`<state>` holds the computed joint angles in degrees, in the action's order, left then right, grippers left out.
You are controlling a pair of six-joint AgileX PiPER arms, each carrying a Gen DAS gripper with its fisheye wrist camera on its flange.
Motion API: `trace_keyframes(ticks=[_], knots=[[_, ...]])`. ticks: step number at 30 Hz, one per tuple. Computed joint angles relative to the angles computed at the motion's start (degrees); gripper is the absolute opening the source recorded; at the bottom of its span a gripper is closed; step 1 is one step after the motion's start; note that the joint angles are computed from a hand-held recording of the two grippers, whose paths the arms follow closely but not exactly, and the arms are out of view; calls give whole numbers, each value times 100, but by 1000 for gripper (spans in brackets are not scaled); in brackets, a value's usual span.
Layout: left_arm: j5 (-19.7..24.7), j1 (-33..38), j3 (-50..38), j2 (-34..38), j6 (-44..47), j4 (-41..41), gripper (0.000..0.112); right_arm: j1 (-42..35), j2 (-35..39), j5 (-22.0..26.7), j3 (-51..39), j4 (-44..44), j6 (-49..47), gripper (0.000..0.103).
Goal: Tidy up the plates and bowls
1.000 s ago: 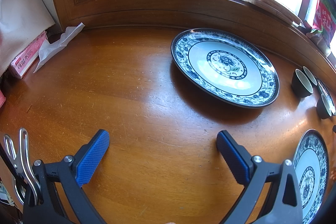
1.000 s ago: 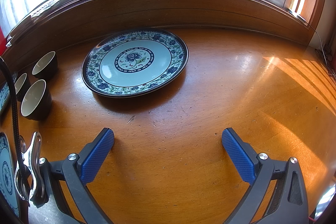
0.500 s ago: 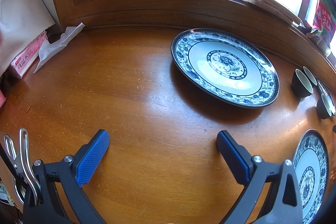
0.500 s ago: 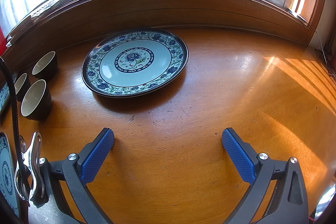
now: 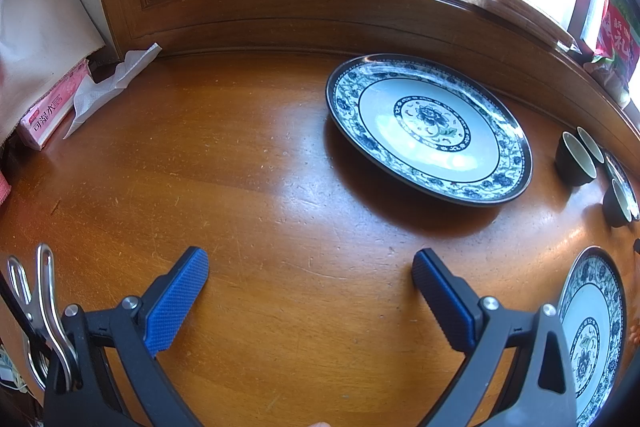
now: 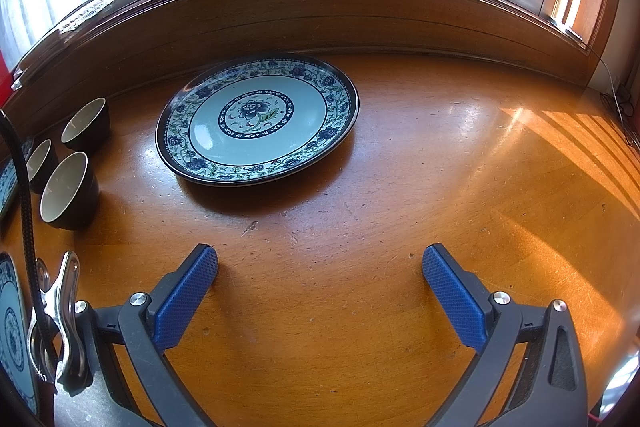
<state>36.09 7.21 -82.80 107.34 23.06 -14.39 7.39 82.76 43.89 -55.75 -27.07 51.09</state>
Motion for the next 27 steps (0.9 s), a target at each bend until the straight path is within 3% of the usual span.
trace_keyframes(ticks=[10, 14, 16, 17, 19, 22, 24, 27], knots=[[-2, 0, -1, 1, -2, 7, 103, 48, -10, 23, 9, -62, 77, 102], [-2, 4, -4, 3, 2, 8, 103, 573, -6, 85, -150, -101, 253, 87], [-14, 13, -30, 28, 0, 21, 103, 775, -50, -140, -111, 9, 488, 68], [-20, 15, -18, 20, -10, 31, 103, 962, -73, -222, -115, -45, 786, 63], [20, 51, 41, -32, 100, -80, 101, 1481, -43, -146, -320, -404, 1468, 62], [262, 199, 135, -173, 745, -661, 100, 2162, 158, 149, -998, -750, 1672, 62], [376, 220, 124, -213, 813, -674, 100, 2468, 445, 417, -1595, -759, 1392, 62], [748, 367, -11, -224, 1192, -1031, 100, 2496, 847, 399, -2239, -203, 732, 62]])
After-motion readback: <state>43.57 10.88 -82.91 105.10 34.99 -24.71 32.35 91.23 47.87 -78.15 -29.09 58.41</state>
